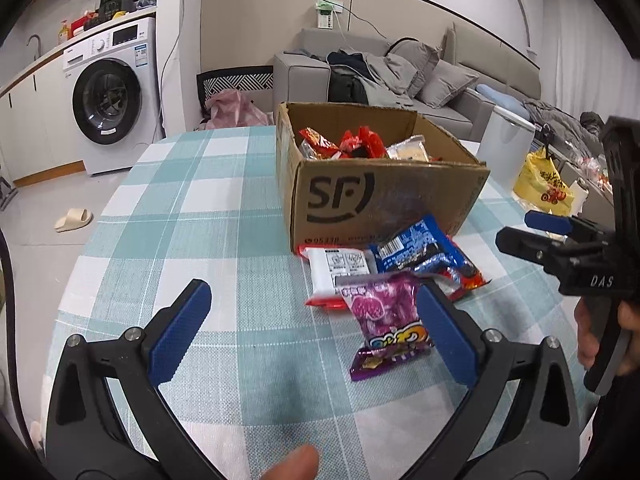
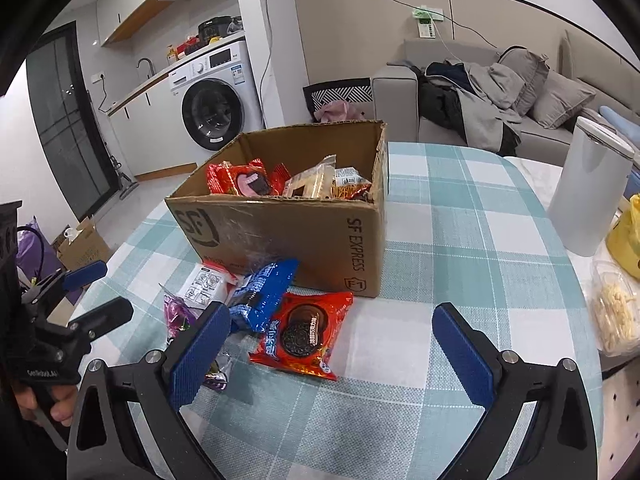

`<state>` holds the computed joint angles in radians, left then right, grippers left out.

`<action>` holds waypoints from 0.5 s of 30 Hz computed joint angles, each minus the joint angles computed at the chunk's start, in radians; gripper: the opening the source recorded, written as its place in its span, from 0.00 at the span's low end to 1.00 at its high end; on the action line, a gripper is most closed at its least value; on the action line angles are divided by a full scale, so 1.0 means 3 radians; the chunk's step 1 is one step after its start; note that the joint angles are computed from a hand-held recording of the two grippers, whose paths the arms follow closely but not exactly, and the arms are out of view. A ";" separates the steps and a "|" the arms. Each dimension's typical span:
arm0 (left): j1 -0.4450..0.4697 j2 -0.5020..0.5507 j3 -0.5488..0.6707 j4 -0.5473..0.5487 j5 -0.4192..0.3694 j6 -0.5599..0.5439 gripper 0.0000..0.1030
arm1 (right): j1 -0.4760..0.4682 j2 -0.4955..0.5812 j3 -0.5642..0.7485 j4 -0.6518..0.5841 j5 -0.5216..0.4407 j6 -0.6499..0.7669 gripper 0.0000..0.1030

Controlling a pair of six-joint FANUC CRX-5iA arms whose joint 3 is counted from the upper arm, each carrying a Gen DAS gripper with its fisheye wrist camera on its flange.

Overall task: Organize snacks
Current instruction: 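Move the right tool to the red chocolate cookie pack while the left approaches the purple candy bag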

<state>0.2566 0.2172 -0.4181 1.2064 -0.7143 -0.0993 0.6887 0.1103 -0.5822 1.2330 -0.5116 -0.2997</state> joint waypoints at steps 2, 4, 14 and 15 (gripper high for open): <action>-0.0002 0.0004 -0.0007 -0.0021 0.0016 -0.0014 0.99 | -0.0002 0.0017 0.0007 -0.0034 0.0008 0.0030 1.00; -0.0006 0.0010 -0.0019 -0.0011 0.0037 -0.0031 0.99 | 0.0008 0.0047 0.0029 -0.0106 -0.0003 0.0095 1.00; -0.0021 0.0098 0.0014 -0.0136 0.0034 0.0068 0.99 | 0.0054 0.0315 0.0257 -0.0825 0.0068 0.0682 1.00; -0.0031 0.0105 0.0015 -0.0148 0.0058 0.0068 0.99 | 0.0060 0.0336 0.0276 -0.0869 0.0068 0.0723 1.00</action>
